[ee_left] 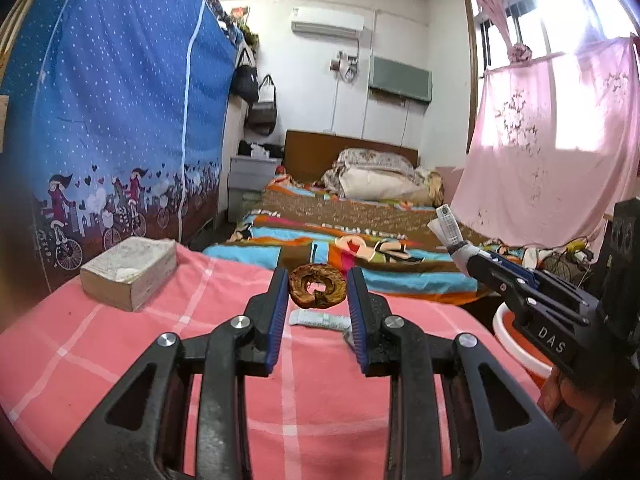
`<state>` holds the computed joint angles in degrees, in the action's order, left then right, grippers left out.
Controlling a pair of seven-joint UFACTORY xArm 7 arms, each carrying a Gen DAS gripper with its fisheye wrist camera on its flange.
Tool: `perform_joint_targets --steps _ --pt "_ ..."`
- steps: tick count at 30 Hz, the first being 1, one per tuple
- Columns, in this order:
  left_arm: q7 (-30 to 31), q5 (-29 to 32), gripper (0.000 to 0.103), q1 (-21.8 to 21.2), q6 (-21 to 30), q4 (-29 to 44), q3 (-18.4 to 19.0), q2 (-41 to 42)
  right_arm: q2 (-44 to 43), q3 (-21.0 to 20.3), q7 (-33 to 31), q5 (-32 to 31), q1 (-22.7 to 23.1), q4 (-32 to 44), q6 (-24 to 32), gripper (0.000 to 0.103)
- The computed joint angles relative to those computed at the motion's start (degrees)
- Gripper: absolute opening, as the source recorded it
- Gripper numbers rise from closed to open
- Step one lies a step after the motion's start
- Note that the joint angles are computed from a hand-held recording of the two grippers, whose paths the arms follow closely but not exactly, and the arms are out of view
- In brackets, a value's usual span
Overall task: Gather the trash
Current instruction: 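Close the left tool on the brown peel while the right tool closes on the sock bundle, then lift both held items and carry them over the orange bucket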
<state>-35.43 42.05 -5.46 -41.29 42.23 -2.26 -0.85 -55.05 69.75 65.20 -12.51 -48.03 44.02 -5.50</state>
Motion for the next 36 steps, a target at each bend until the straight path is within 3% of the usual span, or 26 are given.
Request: perform_joint_targets --steps 8,12,20,29,36 --pt "10.8 -10.3 0.033 -2.1 -4.8 -5.0 -1.5 -2.3 -8.8 -2.5 1.9 1.1 2.1 -3.0 -0.2 0.018" --pt "11.3 -11.4 0.033 -3.1 -6.8 -6.0 -1.4 -3.2 -12.3 -3.9 2.7 1.3 3.2 -4.6 0.0 0.018" --pt "14.9 -14.7 0.033 -6.8 -5.3 -6.1 -3.6 -4.9 -17.7 -7.5 4.4 1.4 6.5 -9.0 1.9 0.018" --pt "14.7 -14.9 0.033 -11.5 -4.2 -4.7 -5.5 -5.0 -23.5 -12.5 6.2 -0.2 12.7 -15.6 7.1 0.018" --pt "14.5 -12.5 0.033 -14.9 -1.3 -2.7 -7.1 -4.5 -24.3 -16.5 5.7 -3.9 18.5 -19.4 14.7 0.018"
